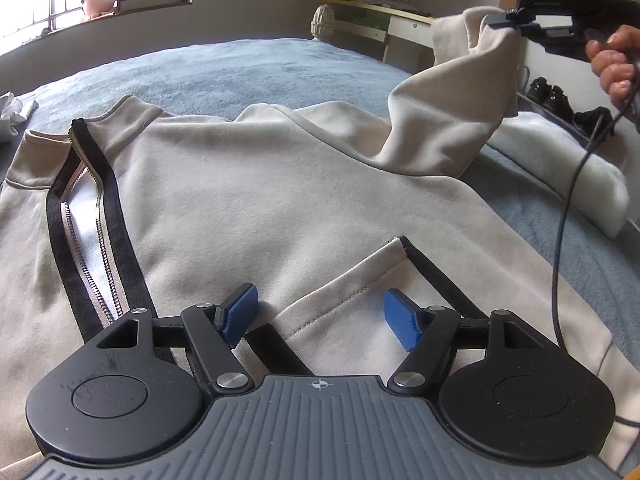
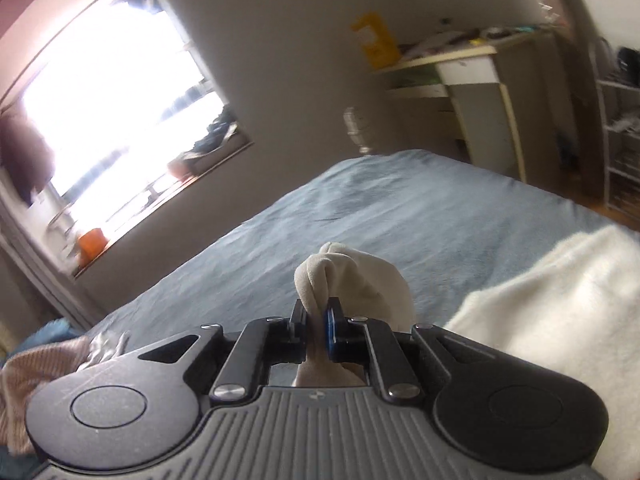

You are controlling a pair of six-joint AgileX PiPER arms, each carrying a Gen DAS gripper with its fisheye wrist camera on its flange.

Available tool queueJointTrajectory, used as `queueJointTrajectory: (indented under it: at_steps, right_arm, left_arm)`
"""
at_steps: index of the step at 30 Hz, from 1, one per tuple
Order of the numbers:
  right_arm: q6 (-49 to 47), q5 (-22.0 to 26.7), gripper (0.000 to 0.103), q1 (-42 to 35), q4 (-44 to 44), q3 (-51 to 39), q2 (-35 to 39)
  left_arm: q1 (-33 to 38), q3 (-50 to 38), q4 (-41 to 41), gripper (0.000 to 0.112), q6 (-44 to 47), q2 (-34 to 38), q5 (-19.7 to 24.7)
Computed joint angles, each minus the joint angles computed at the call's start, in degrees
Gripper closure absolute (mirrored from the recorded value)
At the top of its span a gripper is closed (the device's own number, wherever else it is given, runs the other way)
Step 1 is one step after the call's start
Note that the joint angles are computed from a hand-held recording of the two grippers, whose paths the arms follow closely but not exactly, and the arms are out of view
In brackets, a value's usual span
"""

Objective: Fold clothes
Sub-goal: 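Lift the sleeve with the right tool and fold it across the hoodie body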

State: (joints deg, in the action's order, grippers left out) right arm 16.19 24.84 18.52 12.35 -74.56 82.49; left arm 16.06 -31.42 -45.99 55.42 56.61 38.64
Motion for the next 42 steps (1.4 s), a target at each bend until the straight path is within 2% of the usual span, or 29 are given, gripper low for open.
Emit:
queueJointTrajectory:
  at_steps: [3,6,9,12,17,18,20,23,24,26,28,30,33,36,38,42]
  right_arm:
    - [-5.85,2.08,0.094,5.71,2.00,0.74,-3.09]
    - [-6.42,4.53,0.094,11.97,0.63,2.28,-5.18]
    - [-1.21,6.71,0.094,19.98,-7.93,4.56,-6.54]
    - [7.83,9.93,0.094,30.03,-21.64,6.55,-6.31]
    - [17.16,20.60,0.091,45.09,-38.08,6.93,0.07]
    - [17.24,23.42,0.091,47.49,-39.90,6.23,1.91]
    - [16.45,28.00,0.080,51.08,-42.22,5.10,4.28]
    - [14.71,31.60,0.074,54.28,-42.25,4.81,1.81]
    - [13.93,32.08,0.073,53.97,-40.39,4.49,-0.39]
    - [12.46,33.33,0.063,53.28,-36.68,3.35,-4.46]
    - [11.87,34.32,0.059,50.73,-33.55,1.88,-7.88]
    - [12.49,32.97,0.058,45.88,-31.73,1.87,-10.06]
    - [13.77,28.49,0.054,36.36,-28.71,3.25,-9.58]
    - [11.49,23.35,0.055,30.81,-25.28,5.40,-7.18]
    - [10.08,20.48,0.055,27.95,-23.45,6.36,-5.27]
    - [8.91,18.59,0.060,28.78,-25.15,7.95,-3.79]
  left_arm:
    - [2.12,-0.81,-1.19,0.042,0.30,0.46,2.38]
    - [6.23,-2.14,-3.15,0.042,1.26,1.09,6.45]
    - [11.64,-3.21,-5.04,0.042,2.44,1.24,10.45]
    - [16.60,-4.04,-6.16,0.042,3.32,1.13,14.06]
    - [20.22,-4.16,-6.66,0.042,4.33,0.03,17.32]
    - [20.02,-4.09,-6.56,0.042,4.29,-0.37,17.55]
    - [19.26,-4.01,-6.38,0.042,4.06,-1.13,17.80]
    - [18.16,-4.17,-6.10,0.042,3.46,-1.79,18.16]
    - [17.84,-4.19,-6.06,0.042,3.35,-1.91,18.22]
    - [17.10,-4.21,-5.92,0.042,3.15,-1.97,18.08]
    - [16.16,-4.18,-5.79,0.042,2.87,-1.61,17.73]
    - [14.57,-3.85,-5.54,0.042,1.91,-1.49,17.03]
    - [11.22,-3.21,-4.50,0.042,-0.17,-1.76,15.27]
    - [10.05,-2.38,-5.09,0.042,0.86,-2.80,14.46]
    - [11.26,-2.15,-6.63,0.042,3.55,-2.85,15.27]
    - [16.05,-2.45,-10.47,0.042,12.31,-1.18,19.76]
